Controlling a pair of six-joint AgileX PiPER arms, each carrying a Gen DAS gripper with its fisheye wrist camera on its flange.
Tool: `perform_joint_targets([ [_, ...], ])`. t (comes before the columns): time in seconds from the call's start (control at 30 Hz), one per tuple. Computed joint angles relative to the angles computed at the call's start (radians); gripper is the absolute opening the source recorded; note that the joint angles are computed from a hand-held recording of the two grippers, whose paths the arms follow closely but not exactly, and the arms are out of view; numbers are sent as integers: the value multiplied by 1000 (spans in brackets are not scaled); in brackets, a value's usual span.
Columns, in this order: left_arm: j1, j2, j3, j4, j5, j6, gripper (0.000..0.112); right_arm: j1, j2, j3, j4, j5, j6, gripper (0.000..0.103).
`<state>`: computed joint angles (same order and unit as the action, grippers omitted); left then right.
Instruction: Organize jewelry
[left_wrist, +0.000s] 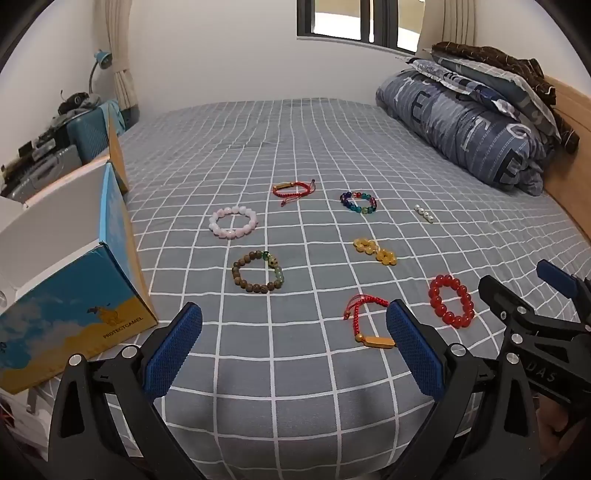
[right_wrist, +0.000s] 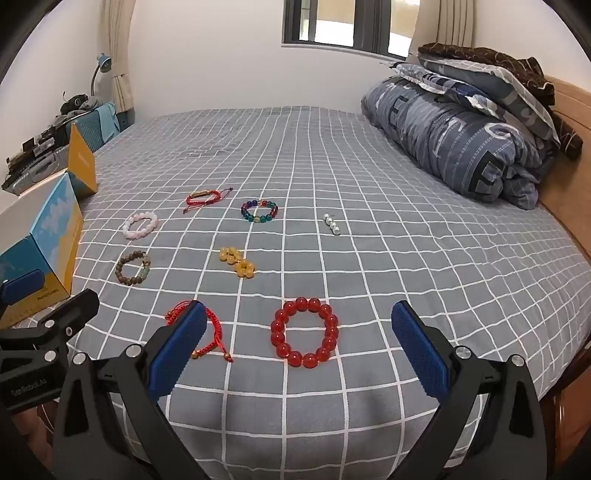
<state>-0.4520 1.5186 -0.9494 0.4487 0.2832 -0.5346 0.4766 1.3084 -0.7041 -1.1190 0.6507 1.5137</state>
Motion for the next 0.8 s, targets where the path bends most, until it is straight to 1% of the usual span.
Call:
perform_joint_targets([
  [0.03,-12,-2,7,54,3,-58,97,0,0,0,0,0,0,96],
  [0.07,-14,-3,7,70,5,-76,97,0,1,0,3,-3,1,96],
  [0.17,-14,-7,5,53,9,-60,97,0,3,1,11,-12,2,96],
  [0.2,-20,-6,5,85,10,-94,97,1,4,1,13,-13,3,96],
  [0.3,-18,-1,8,81,2,-92,97,3,7,3,12,-19,13,96],
  [0.33,-19,-3,7,78,5,-92,97,-15,-16,8,14,-8,-17,96],
  [0.4,-22,-9,9,80,7,-95,97,-15,-20,7,17,-5,-24,96],
  [0.47,-28,-15,11,88,11,-106,97,9,-8,3,3,16,3,96],
  [0.5,-28,-18,10,72,12,-91,97,6,-1,1,-1,14,9,96],
  [0.53,1,-4,16,26,-16,-36,97,7,0,0,-1,15,10,96],
  [0.57,3,-3,15,13,-16,-21,97,9,2,-2,-1,17,11,96],
  [0.8,-1,-2,25,48,-28,-49,97,2,-1,0,3,7,5,96],
])
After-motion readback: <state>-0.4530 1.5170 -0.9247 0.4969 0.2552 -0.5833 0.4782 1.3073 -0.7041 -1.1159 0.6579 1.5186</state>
